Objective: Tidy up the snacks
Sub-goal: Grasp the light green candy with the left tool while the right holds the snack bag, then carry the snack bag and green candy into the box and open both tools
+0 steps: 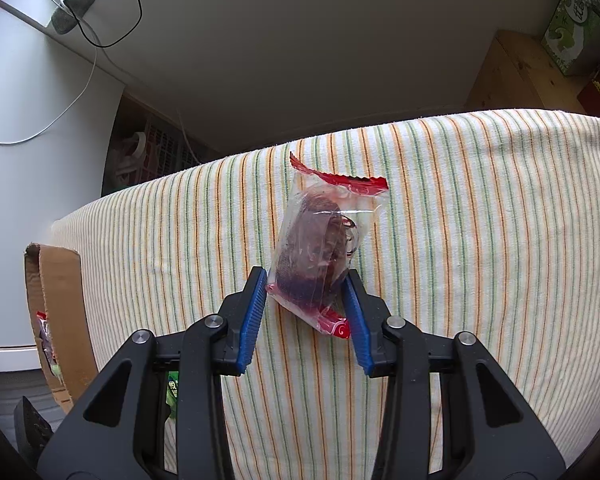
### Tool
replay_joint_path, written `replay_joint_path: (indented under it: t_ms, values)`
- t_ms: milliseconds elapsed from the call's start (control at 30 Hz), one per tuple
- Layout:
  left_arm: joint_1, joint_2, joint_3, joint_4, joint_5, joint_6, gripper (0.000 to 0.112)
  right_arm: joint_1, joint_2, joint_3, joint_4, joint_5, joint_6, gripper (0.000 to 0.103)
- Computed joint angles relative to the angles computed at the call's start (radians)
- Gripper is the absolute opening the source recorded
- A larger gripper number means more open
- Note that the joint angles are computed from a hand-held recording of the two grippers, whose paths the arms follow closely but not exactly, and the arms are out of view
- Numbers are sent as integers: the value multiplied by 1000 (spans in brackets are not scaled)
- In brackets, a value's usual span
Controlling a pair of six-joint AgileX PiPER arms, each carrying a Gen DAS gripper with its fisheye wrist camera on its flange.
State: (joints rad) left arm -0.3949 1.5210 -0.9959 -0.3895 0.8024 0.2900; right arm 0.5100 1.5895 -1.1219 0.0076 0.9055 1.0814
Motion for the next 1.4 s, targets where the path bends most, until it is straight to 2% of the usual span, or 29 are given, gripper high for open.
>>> replay_joint_path:
  t_ms: [133, 333, 400, 567, 700, 1000, 1100, 1167, 1233, 1400]
  values:
    - [-70, 31, -34, 104, -21, -101, 18, -2, -29, 23, -6, 10, -4, 41]
    - [-245, 73, -87, 396, -25, -329, 19, 2, -50, 37, -13, 25, -15, 41]
    - [-265, 76, -86, 428, -39, -339, 19, 15, -47, 35, -22, 29, -11, 41]
    - [-140, 63, -67, 232, -48, -179, 19, 49, -72, 54, -37, 33, -1, 40]
    - [-17, 28, -35, 94, -23, -41, 19, 90, -98, 70, -66, 39, 33, 39]
    - [109, -54, 1, 4, 33, 67, 19, 189, -161, 73, -149, 81, 136, 39]
    - [158, -79, -16, -27, 82, 104, 19, 215, -194, 59, -170, 117, 153, 39]
    - [198, -99, -21, -51, 112, 140, 19, 237, -202, 31, -185, 148, 165, 39]
    - [184, -108, -30, -52, 108, 119, 19, 259, -199, -8, -196, 177, 167, 39]
    - [253, -164, -33, -84, 151, 164, 19, 314, -137, -154, -220, 238, 169, 39]
